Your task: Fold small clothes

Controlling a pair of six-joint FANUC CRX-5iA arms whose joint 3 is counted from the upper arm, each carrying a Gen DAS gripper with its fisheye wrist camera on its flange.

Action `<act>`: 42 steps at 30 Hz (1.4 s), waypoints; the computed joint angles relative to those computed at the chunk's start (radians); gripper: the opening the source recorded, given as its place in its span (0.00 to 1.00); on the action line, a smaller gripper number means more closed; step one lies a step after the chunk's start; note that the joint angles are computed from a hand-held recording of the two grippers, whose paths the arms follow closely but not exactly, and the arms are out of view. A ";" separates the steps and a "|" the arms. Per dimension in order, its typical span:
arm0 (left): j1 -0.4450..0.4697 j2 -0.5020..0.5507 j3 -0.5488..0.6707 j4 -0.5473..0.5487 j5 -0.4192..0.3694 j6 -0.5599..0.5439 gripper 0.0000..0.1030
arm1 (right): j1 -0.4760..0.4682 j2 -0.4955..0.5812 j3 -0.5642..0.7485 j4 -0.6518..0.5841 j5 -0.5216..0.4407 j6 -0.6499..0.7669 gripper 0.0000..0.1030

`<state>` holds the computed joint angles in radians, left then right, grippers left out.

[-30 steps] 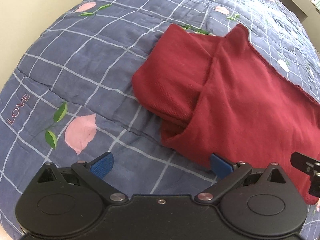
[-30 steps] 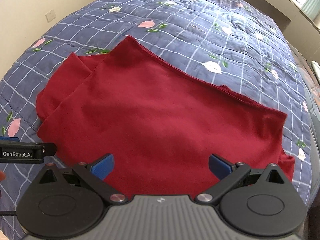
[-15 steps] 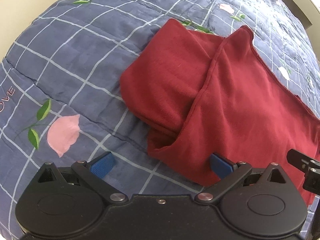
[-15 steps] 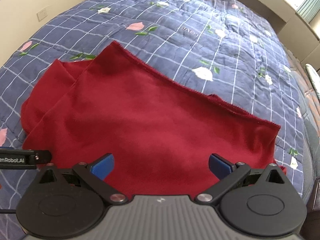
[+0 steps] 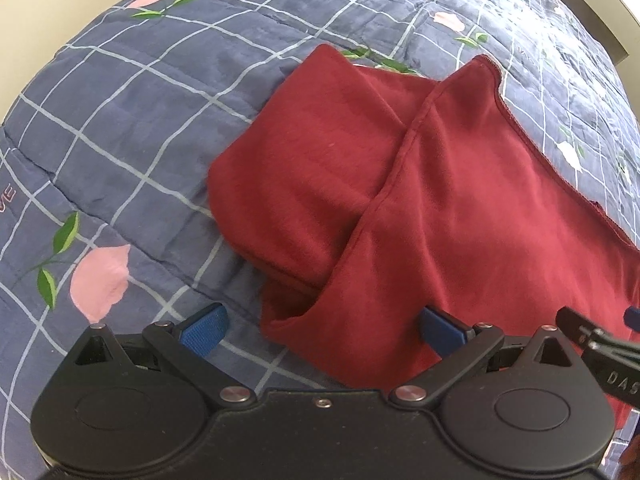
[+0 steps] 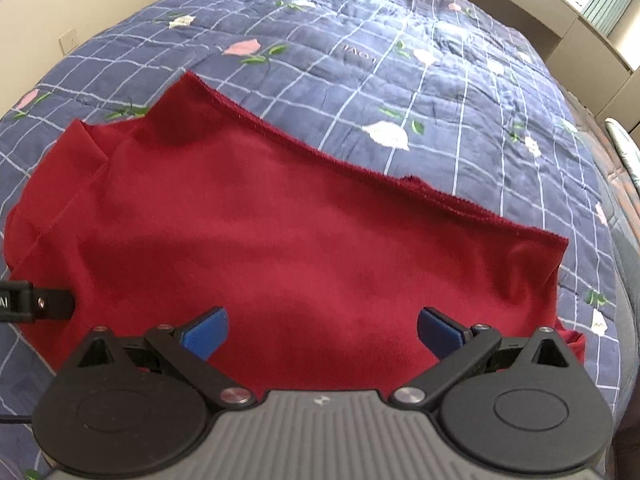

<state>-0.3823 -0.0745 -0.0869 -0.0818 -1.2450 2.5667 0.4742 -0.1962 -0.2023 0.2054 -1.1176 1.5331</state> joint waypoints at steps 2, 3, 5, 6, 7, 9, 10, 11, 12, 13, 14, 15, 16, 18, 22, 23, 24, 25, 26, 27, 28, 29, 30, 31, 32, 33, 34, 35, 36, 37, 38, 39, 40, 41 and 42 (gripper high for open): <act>-0.001 0.005 0.003 -0.002 0.000 0.004 0.99 | -0.008 0.006 0.001 -0.010 0.000 0.011 1.00; -0.001 0.008 0.004 -0.002 0.000 0.005 0.99 | -0.009 0.006 0.001 -0.013 -0.003 0.012 1.00; -0.001 0.014 0.007 -0.004 -0.001 0.003 0.99 | -0.017 0.014 0.005 -0.023 -0.007 0.019 1.00; -0.001 0.018 0.008 -0.004 -0.001 0.002 0.99 | -0.020 0.018 0.007 -0.027 -0.010 0.022 1.00; -0.001 0.021 0.010 -0.004 0.000 0.003 0.99 | -0.023 0.022 0.009 -0.033 -0.012 0.026 1.00; 0.001 0.023 0.011 -0.004 -0.002 0.001 0.99 | -0.024 0.026 0.009 -0.036 -0.013 0.030 1.00; 0.002 0.026 0.012 -0.004 -0.002 0.001 0.99 | -0.025 0.030 0.010 -0.038 -0.015 0.033 1.00; 0.003 0.028 0.013 -0.004 -0.002 0.000 0.99 | -0.025 0.034 0.011 -0.040 -0.016 0.033 1.00; 0.003 0.029 0.014 -0.004 -0.003 0.000 0.99 | -0.024 0.038 0.010 -0.040 -0.017 0.032 1.00; 0.004 0.030 0.014 -0.003 -0.003 -0.001 0.99 | -0.024 0.040 0.007 -0.040 -0.016 0.030 1.00; 0.005 0.031 0.013 -0.002 -0.001 -0.001 0.99 | -0.024 0.041 0.003 -0.041 -0.013 0.026 1.00; 0.005 0.028 0.010 -0.001 0.001 0.000 0.99 | -0.024 0.039 -0.004 -0.039 -0.007 0.021 1.00; 0.006 0.023 0.004 -0.001 0.007 0.002 0.99 | -0.025 0.037 -0.012 -0.039 0.003 0.020 1.00; 0.007 0.005 -0.019 0.001 0.034 0.021 0.99 | -0.025 0.022 -0.037 -0.037 0.033 0.010 1.00; 0.005 -0.047 -0.074 -0.011 0.098 0.087 0.99 | -0.023 -0.042 -0.119 -0.027 0.126 0.000 1.00; 0.004 -0.062 -0.088 -0.014 0.114 0.111 0.99 | -0.024 -0.056 -0.135 -0.027 0.144 0.002 1.00; 0.005 -0.076 -0.102 -0.015 0.128 0.133 0.99 | -0.026 -0.066 -0.146 -0.030 0.160 0.006 1.00; 0.007 -0.085 -0.111 -0.016 0.139 0.152 0.99 | -0.029 -0.073 -0.153 -0.035 0.171 0.012 1.00; 0.007 -0.097 -0.123 -0.017 0.152 0.173 0.99 | -0.032 -0.076 -0.155 -0.040 0.175 0.016 1.00; 0.007 -0.105 -0.129 -0.021 0.160 0.192 0.99 | -0.033 -0.076 -0.154 -0.044 0.175 0.018 1.00; 0.005 -0.112 -0.133 -0.029 0.162 0.217 0.99 | -0.034 -0.073 -0.151 -0.046 0.174 0.020 1.00; 0.001 -0.114 -0.130 -0.041 0.158 0.241 0.99 | -0.034 -0.072 -0.149 -0.047 0.172 0.021 1.00; -0.004 -0.115 -0.125 -0.057 0.149 0.264 0.99 | -0.035 -0.072 -0.148 -0.048 0.172 0.022 1.00; -0.008 -0.115 -0.120 -0.068 0.142 0.277 0.98 | -0.035 -0.073 -0.149 -0.048 0.173 0.023 1.00; -0.012 -0.113 -0.114 -0.081 0.133 0.285 0.98 | -0.035 -0.074 -0.149 -0.049 0.174 0.024 1.00; -0.015 -0.112 -0.110 -0.092 0.128 0.289 0.98 | -0.036 -0.074 -0.151 -0.049 0.176 0.024 1.00; -0.014 -0.111 -0.111 -0.095 0.131 0.283 0.98 | -0.037 -0.076 -0.152 -0.050 0.178 0.025 1.00; -0.009 -0.112 -0.114 -0.093 0.137 0.272 0.97 | -0.037 -0.076 -0.153 -0.050 0.179 0.025 1.00; -0.003 -0.114 -0.120 -0.088 0.144 0.259 0.96 | -0.037 -0.076 -0.154 -0.050 0.180 0.024 1.00; 0.002 -0.115 -0.124 -0.083 0.149 0.250 0.94 | -0.037 -0.076 -0.154 -0.050 0.180 0.024 1.00; 0.008 -0.116 -0.128 -0.076 0.158 0.234 0.93 | -0.038 -0.077 -0.154 -0.051 0.181 0.026 1.00; 0.011 -0.115 -0.129 -0.071 0.163 0.218 0.88 | -0.038 -0.077 -0.154 -0.051 0.181 0.026 1.00; 0.017 -0.115 -0.130 -0.063 0.166 0.202 0.82 | -0.036 -0.076 -0.154 -0.050 0.181 0.023 1.00; 0.023 -0.120 -0.138 -0.051 0.177 0.191 0.79 | -0.036 -0.077 -0.154 -0.050 0.181 0.022 1.00; 0.028 -0.124 -0.146 -0.039 0.187 0.185 0.75 | -0.035 -0.077 -0.154 -0.050 0.180 0.022 1.00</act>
<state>-0.3539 -0.1988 -0.2324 -0.1210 -1.0575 2.7516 0.4388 -0.2734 -0.3567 0.1553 -0.9372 1.5549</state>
